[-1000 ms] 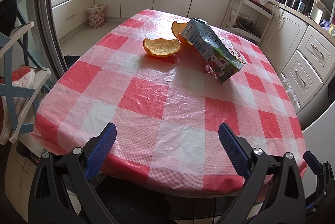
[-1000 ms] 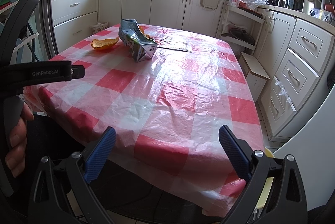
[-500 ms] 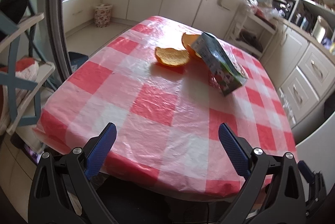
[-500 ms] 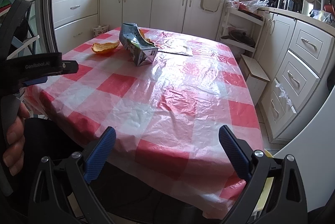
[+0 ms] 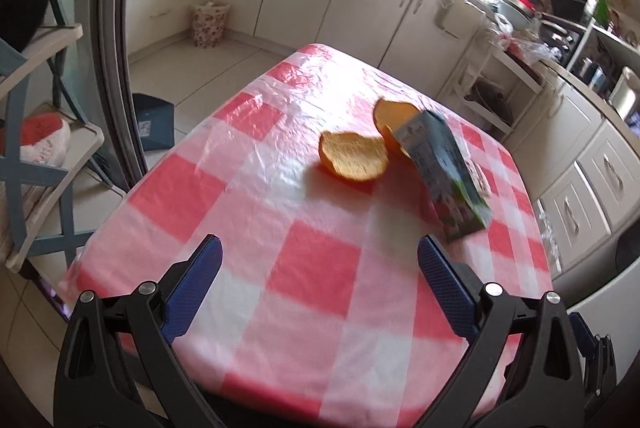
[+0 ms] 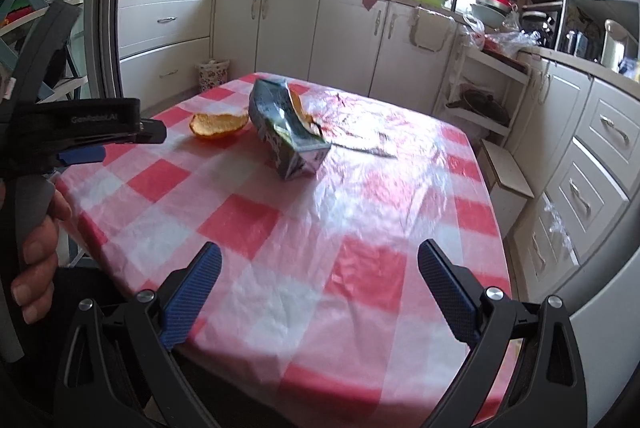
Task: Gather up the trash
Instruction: 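Reach over the table and grasp an orange peel half with the left gripper, then grasp the crumpled juice carton with the right gripper while the left lifts the peel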
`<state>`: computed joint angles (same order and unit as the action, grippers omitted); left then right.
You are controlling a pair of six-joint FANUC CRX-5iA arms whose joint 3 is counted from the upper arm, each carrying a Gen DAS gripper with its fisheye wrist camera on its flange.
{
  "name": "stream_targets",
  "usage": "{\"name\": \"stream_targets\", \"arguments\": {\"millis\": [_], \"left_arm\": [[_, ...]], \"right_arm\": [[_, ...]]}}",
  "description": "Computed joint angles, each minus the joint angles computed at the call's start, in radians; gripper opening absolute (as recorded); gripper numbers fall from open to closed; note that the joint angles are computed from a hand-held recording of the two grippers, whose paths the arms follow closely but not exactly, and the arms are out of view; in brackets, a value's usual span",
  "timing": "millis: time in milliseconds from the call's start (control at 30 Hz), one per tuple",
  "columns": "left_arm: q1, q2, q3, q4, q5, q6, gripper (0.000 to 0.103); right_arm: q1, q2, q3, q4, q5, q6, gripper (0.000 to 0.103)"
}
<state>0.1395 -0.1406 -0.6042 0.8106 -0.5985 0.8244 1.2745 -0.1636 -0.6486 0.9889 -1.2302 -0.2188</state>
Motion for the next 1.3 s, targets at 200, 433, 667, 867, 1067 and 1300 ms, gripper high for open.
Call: {"name": "stream_targets", "arguments": {"millis": [200,433,667,867,1067,1300], "left_arm": [[-0.036,0.122,0.143,-0.125,0.016,0.153,0.094],[-0.08,0.225,0.261,-0.237,0.025,0.253,0.094],[-0.116,0.293,0.352,-0.323,0.021,0.308,0.075],[-0.136,0.337,0.417,-0.426,-0.001,0.378,0.019],[-0.142,0.315,0.388,-0.388,0.018,0.317,0.01],[-0.108,0.213,0.268,-0.253,0.009,0.197,0.009]], "right_arm": [[-0.133,0.042,0.029,0.085,0.114,0.121,0.094],[-0.254,0.102,0.061,0.142,0.23,0.258,0.094],[-0.332,0.15,0.101,0.145,0.319,0.338,0.094],[-0.366,0.196,0.164,0.053,0.351,0.443,0.095],[-0.371,0.202,0.192,-0.018,0.37,0.478,0.052],[-0.319,0.136,0.144,-0.025,0.361,0.445,0.048]]}}
